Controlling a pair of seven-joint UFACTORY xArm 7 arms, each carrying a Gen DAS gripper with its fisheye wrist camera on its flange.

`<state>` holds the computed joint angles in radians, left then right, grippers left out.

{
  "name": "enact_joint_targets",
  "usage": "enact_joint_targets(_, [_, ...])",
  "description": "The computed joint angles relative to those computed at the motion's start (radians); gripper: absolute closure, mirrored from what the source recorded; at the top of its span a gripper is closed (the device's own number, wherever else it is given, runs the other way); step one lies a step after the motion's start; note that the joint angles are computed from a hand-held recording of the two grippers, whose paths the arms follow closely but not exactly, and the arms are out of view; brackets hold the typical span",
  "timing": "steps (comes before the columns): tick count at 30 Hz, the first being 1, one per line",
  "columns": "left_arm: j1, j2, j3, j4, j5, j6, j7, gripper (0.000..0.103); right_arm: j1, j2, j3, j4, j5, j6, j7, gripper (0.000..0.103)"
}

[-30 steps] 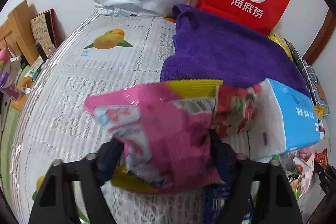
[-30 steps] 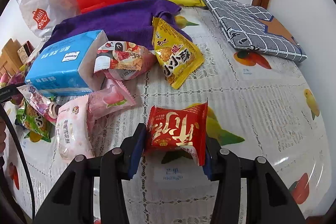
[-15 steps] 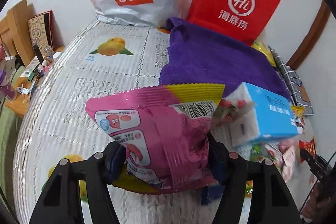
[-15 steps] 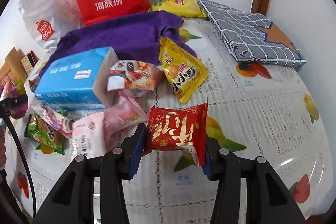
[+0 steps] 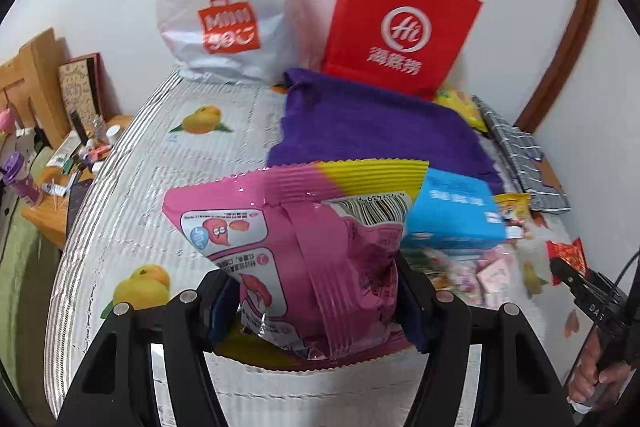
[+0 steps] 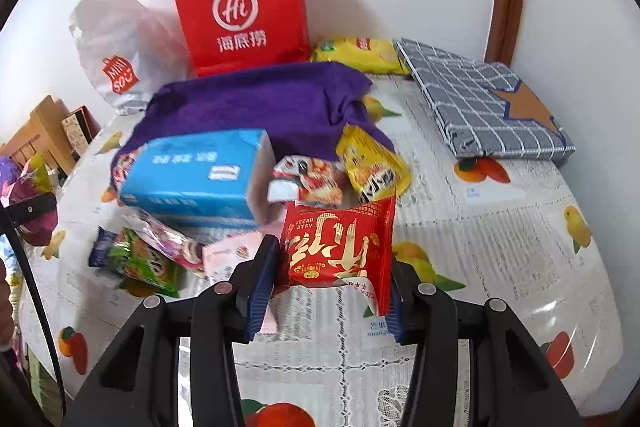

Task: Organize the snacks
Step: 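Lift the pink bag with the left gripper while the right carries the red packet toward the purple towel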

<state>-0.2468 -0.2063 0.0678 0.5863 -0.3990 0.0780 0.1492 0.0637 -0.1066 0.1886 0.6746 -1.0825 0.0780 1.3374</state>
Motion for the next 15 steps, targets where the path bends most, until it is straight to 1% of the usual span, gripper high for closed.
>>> enact_joint_targets(1, [0.012,-0.007,-0.02,0.003,0.019,0.006,-0.02,0.038,0.01,-0.006,-0.005,0.001,0.032,0.0,-0.031,0.056])
enact_joint_targets(2, [0.011,-0.011,-0.026,0.008,0.026,0.011,-0.028,0.038,0.015,-0.013,-0.004,0.005,0.053,0.001,-0.051,0.056])
enact_joint_targets(4, [-0.033,-0.019,-0.003,0.024,-0.005,0.022,0.002,0.038,0.018,-0.02,0.003,0.017,0.087,-0.003,-0.086,0.056])
enact_joint_targets(6, [-0.054,-0.021,0.003,0.044,-0.027,0.034,0.02,0.038,0.017,-0.024,0.017,0.039,0.112,-0.001,-0.116,0.056])
enact_joint_targets(9, [-0.015,-0.017,-0.044,0.077,0.023,0.045,-0.026,0.038,0.016,-0.018,0.029,0.081,0.143,0.001,-0.157,0.056])
enact_joint_targets(13, [-0.006,0.014,-0.055,0.144,0.045,0.063,-0.045,0.038,0.026,0.012,0.025,0.148,0.184,0.006,-0.206,0.056])
enact_joint_targets(15, [0.021,0.035,-0.077,0.18,0.084,0.065,-0.078,0.038,0.037,0.034,0.014,0.186,0.2,0.013,-0.231,0.056])
